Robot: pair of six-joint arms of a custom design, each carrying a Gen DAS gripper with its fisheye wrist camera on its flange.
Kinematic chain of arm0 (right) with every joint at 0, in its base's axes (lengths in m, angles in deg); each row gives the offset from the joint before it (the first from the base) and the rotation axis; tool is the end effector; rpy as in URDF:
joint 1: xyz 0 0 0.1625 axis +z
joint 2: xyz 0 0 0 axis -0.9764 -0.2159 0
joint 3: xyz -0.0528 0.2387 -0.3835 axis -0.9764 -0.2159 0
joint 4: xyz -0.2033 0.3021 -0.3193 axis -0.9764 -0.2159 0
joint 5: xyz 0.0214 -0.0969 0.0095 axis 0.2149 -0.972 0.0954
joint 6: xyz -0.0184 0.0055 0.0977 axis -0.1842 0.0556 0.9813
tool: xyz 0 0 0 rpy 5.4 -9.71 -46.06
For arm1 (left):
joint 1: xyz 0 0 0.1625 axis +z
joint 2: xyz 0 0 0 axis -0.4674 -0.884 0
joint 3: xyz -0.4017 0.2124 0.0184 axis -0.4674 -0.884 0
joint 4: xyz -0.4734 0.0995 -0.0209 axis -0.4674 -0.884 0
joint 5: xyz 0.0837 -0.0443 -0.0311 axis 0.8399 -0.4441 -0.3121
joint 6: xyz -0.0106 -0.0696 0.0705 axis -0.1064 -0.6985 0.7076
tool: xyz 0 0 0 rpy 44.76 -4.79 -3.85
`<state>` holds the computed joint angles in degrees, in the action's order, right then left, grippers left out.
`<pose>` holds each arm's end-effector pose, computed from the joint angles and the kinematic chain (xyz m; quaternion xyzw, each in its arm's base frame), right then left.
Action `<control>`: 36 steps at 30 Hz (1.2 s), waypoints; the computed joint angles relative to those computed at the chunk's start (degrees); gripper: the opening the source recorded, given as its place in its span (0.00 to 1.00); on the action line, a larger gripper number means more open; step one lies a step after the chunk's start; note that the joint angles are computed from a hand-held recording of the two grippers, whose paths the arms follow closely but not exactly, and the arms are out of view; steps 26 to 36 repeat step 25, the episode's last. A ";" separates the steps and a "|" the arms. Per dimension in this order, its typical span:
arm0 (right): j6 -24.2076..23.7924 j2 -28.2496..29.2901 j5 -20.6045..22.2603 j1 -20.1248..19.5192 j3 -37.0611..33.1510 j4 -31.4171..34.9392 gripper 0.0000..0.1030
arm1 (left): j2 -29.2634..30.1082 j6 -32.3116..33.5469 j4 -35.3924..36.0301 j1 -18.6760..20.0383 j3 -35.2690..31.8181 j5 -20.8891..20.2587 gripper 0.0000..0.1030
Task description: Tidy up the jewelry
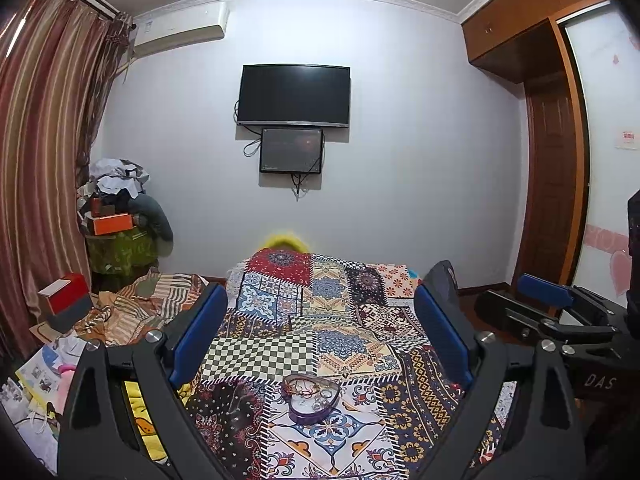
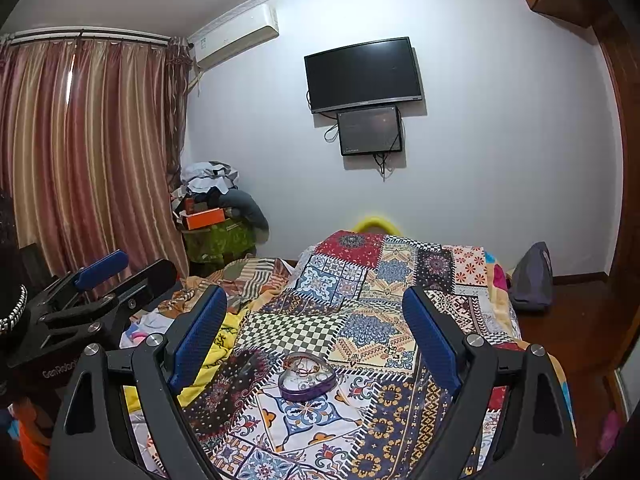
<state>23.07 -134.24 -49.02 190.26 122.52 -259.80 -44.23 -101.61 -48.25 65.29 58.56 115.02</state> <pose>0.2906 -0.5120 0.4556 0.1340 -0.7132 0.6112 0.3159 -0.5061 -0.6044 0.2224 0.4591 0.7560 -0.4629 0.0578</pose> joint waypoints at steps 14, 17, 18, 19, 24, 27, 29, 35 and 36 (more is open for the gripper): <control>-0.71 0.22 -0.69 0.16 -0.19 -0.95 0.85 | 0.24 -1.10 1.73 0.63 -1.04 2.17 0.92; -0.30 0.07 -0.68 0.07 -0.19 -0.87 0.85 | -0.08 -0.59 1.28 0.58 -0.55 2.24 0.92; -0.24 0.10 -0.73 0.08 -0.27 -0.85 0.85 | -0.14 -0.53 1.19 0.57 -0.45 2.26 0.92; -0.23 0.22 -0.76 0.09 -0.34 -0.88 0.85 | -0.13 -0.55 1.18 0.56 -0.47 2.26 0.92; -0.49 0.40 -1.13 0.16 -0.36 -0.93 0.85 | -0.32 -0.51 0.80 0.48 -0.26 2.14 0.92; -0.60 0.44 -1.19 0.14 -0.40 -0.96 0.85 | -0.32 -0.52 0.67 0.50 -0.30 1.95 0.92; -0.60 0.44 -1.19 0.14 -0.40 -0.96 0.85 | -0.32 -0.52 0.67 0.50 -0.30 1.95 0.92; -0.60 0.44 -1.19 0.14 -0.40 -0.96 0.85 | -0.32 -0.52 0.67 0.50 -0.30 1.95 0.92; -0.60 0.44 -1.19 0.14 -0.40 -0.96 0.85 | -0.32 -0.52 0.67 0.50 -0.30 1.95 0.92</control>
